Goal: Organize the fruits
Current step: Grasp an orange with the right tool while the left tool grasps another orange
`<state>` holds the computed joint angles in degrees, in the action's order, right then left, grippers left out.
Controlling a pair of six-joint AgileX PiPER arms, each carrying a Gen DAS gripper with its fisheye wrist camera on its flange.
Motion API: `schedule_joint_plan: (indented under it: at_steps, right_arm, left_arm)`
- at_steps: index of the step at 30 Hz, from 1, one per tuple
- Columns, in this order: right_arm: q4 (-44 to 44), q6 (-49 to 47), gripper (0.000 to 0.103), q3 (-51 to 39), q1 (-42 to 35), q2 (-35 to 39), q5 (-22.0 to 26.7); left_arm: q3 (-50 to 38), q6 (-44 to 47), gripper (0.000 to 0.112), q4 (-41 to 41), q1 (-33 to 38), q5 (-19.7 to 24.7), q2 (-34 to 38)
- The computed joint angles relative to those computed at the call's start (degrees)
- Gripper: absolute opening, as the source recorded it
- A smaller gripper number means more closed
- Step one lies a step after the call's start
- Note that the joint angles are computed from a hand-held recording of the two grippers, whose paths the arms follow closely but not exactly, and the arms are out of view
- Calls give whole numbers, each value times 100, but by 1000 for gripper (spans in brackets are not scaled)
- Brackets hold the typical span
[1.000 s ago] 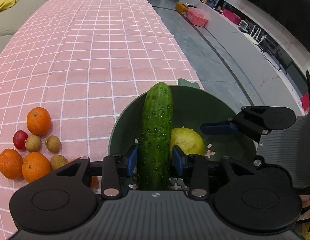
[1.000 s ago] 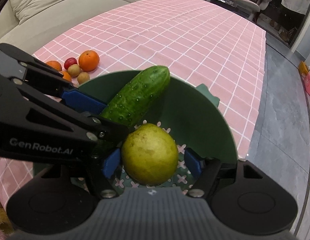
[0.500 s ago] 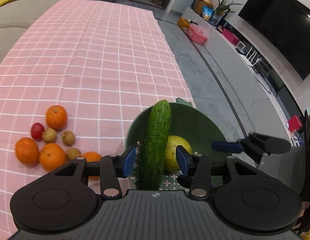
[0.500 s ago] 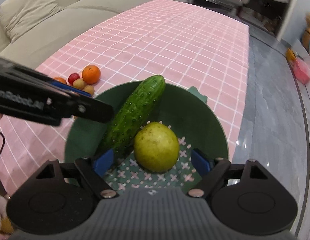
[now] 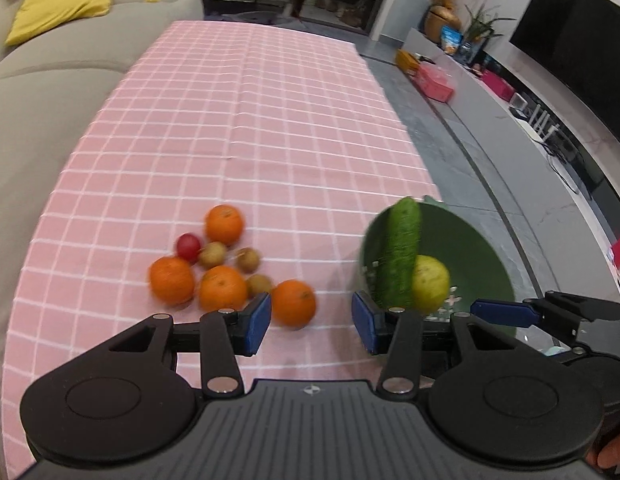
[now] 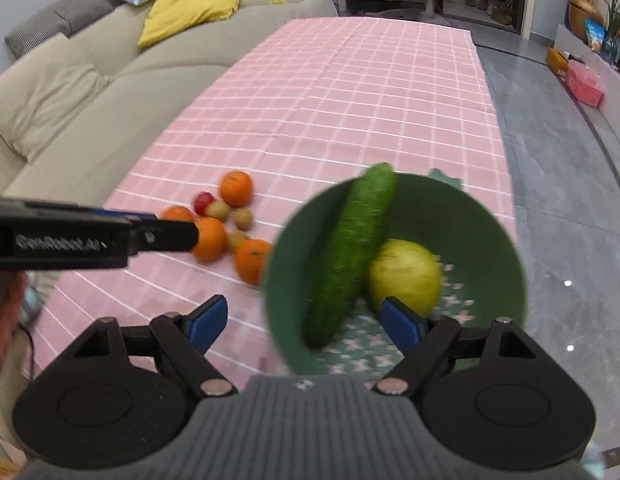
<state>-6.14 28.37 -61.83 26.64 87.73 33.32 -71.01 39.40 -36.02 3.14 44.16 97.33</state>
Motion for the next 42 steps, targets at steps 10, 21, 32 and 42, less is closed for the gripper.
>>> schedule_joint_plan:
  at_steps: [10, 21, 32, 42]
  right_arm:
    - [-523, 341, 66, -154, 642, 324, -794]
    - [-1347, -345, 44, -1126, 952, 1453, -510]
    - [-559, -2891, 43, -2192, 611, 2454, 190]
    - [-100, -3894, 43, -2951, 432, 3053, 810]
  left_arm:
    - [132, 415, 54, -378, 842, -42, 188]
    - [-88, 907, 51, -585, 826, -191, 747]
    - [-431, 321, 51, -269, 501, -371, 1374]
    - [-641, -124, 51, 19, 178, -634, 1695]
